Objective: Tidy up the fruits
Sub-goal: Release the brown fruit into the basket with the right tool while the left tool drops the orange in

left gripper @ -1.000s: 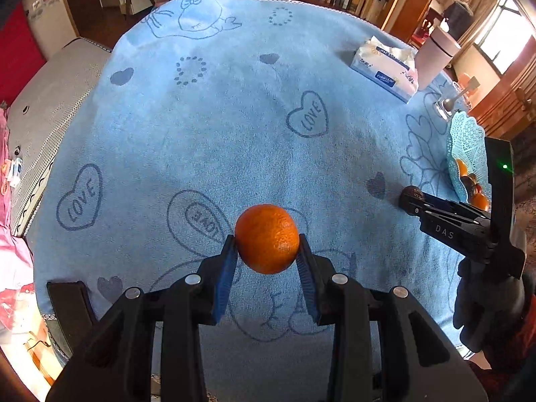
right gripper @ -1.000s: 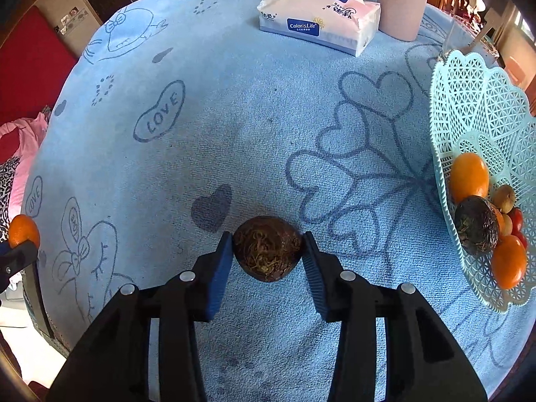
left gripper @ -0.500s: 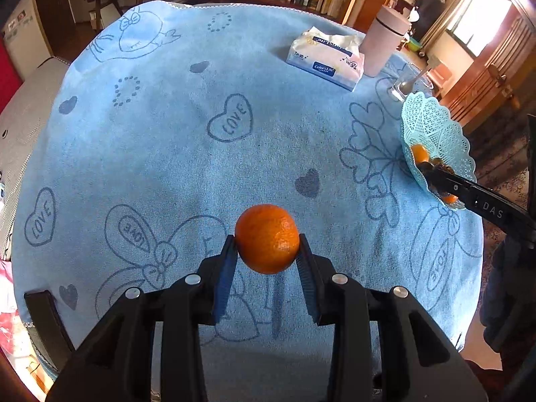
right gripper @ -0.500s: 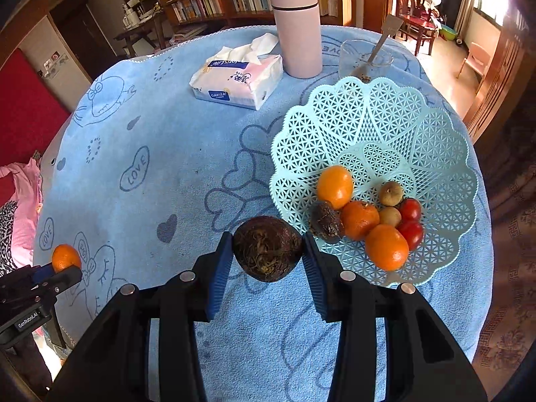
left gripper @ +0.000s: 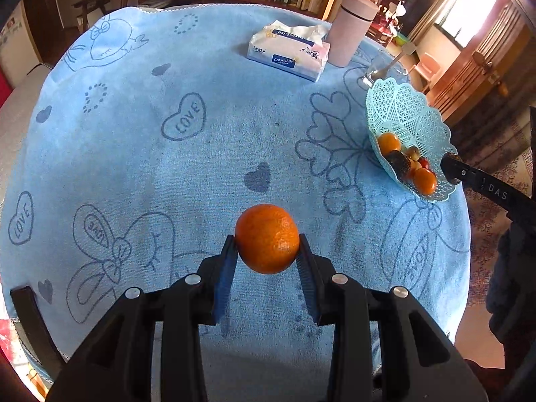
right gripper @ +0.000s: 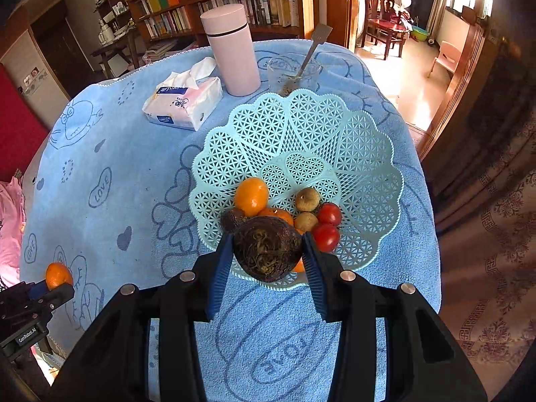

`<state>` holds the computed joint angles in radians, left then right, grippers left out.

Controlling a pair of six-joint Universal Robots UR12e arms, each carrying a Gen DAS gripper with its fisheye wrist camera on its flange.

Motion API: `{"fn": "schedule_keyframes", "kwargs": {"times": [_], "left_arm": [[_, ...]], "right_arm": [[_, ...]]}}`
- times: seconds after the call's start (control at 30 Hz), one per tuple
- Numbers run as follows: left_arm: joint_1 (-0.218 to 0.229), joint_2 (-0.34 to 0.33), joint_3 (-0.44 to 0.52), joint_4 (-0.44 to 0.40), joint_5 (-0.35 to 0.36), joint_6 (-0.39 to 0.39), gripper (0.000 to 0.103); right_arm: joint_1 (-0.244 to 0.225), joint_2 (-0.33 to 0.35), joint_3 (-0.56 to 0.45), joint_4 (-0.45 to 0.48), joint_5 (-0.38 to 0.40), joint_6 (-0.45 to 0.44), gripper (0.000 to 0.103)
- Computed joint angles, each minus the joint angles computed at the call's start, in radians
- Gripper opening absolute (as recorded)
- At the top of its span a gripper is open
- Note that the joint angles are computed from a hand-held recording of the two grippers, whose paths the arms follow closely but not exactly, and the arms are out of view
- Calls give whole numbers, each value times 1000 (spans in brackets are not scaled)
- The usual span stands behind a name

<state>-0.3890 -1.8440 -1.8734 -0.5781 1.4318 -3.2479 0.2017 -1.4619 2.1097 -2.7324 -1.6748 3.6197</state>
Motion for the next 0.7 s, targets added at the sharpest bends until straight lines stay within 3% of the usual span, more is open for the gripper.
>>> {"fn": "schedule_keyframes", "kwargs": {"times": [0.53, 0.7], "left_arm": [[-11, -24, 27, -11, -8, 3, 36], [-19, -37, 46, -19, -10, 12, 36]], "right_arm": [[-21, 5, 1, -13, -24, 11, 44], [-30, -4, 13, -18, -34, 25, 56]]}}
